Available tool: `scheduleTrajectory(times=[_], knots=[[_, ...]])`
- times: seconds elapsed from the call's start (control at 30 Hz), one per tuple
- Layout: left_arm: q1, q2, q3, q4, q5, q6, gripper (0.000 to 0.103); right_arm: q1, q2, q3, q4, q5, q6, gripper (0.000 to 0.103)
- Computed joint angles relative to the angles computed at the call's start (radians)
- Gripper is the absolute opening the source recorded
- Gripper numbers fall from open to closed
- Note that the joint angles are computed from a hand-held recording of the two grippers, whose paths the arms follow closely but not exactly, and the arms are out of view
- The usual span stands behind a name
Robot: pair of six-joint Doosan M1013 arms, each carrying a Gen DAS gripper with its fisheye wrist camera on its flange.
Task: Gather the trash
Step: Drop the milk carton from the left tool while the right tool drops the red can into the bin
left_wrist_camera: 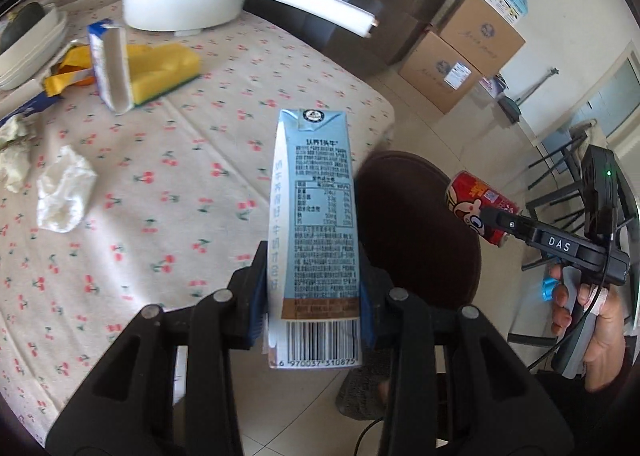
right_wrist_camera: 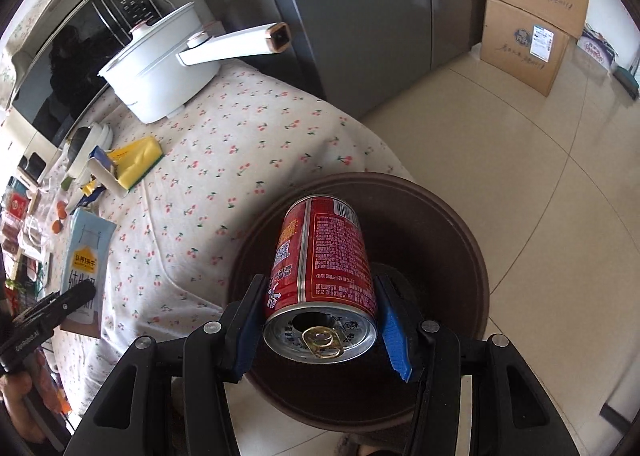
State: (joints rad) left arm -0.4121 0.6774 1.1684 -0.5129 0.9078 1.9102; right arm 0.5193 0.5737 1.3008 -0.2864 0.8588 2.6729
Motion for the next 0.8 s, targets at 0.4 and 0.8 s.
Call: scheduleTrajectory(times=[0.4, 0.8], knots=[[-0.081, 0.067, -0.061, -0.053, 0.070, 0.093, 0.047, -0.028, -0.066, 0.128, 0.000, -0.016, 0.052, 0.054], [-0.049, 0.033, -0.036, 0.116, -0.012, -0.069, 0.100, -0.030, -0.056, 0.117, 0.014, -0.009, 0.022, 0.054]])
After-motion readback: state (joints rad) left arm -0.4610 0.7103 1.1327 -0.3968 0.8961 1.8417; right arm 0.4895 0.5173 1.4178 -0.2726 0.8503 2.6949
